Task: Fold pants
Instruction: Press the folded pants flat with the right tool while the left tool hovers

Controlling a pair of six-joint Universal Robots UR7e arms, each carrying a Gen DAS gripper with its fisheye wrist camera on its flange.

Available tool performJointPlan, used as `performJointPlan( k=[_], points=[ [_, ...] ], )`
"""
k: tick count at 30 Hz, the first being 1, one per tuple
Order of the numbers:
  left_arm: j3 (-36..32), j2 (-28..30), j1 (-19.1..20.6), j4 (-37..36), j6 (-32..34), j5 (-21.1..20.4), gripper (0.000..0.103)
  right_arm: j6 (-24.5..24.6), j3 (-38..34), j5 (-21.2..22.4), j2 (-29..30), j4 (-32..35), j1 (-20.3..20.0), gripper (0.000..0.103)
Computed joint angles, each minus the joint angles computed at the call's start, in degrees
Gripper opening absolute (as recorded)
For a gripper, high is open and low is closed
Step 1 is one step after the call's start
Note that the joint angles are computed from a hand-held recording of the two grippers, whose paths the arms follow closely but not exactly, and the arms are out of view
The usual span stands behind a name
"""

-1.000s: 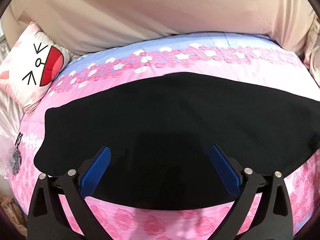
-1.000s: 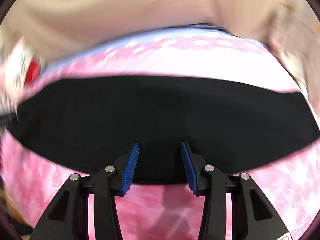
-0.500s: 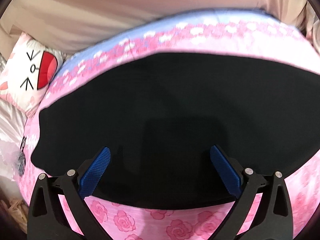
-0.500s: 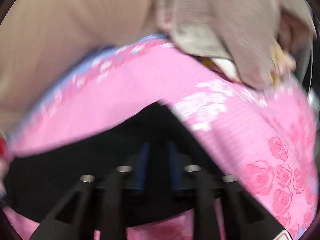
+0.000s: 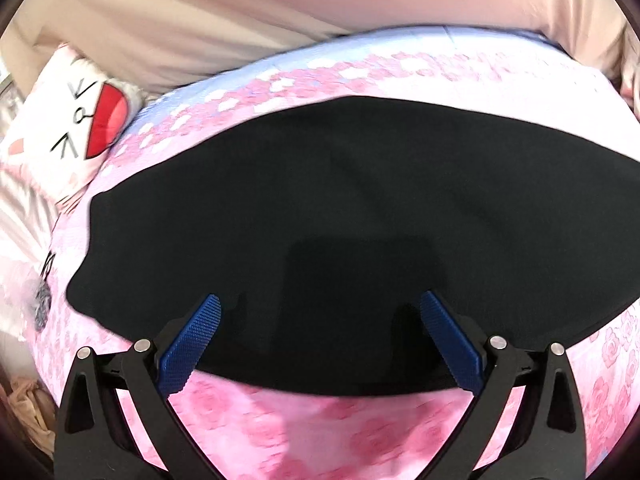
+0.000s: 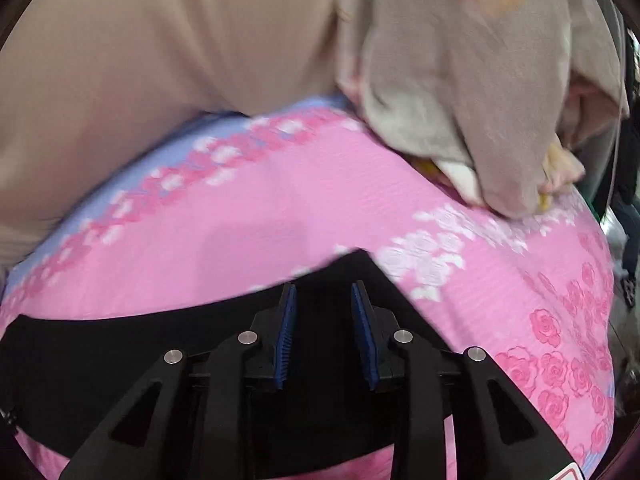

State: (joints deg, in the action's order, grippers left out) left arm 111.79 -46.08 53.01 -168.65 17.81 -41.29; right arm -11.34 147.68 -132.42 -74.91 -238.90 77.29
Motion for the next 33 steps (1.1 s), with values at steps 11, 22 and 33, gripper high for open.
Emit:
performJointPlan(
  k=[11,22,33],
  points=[
    [-3.4,-4.1,7.9,4.5,-3.4,1.0,0.098,-1.8,-23.2,7.4,24.7,26.2,16.8,0.031],
    [-2.6,-6.7,11.8,3.3,-0.7,-10.4,0.098,-5.0,-59.3,0.7,44.2,50.7,21.3,0.041],
    [-2.9,-7.0,8.7,1.9,2.5,-14.4,0.098,0.1,-31.5,-3.6,29.9,28.9,21.5,0.043]
  ],
)
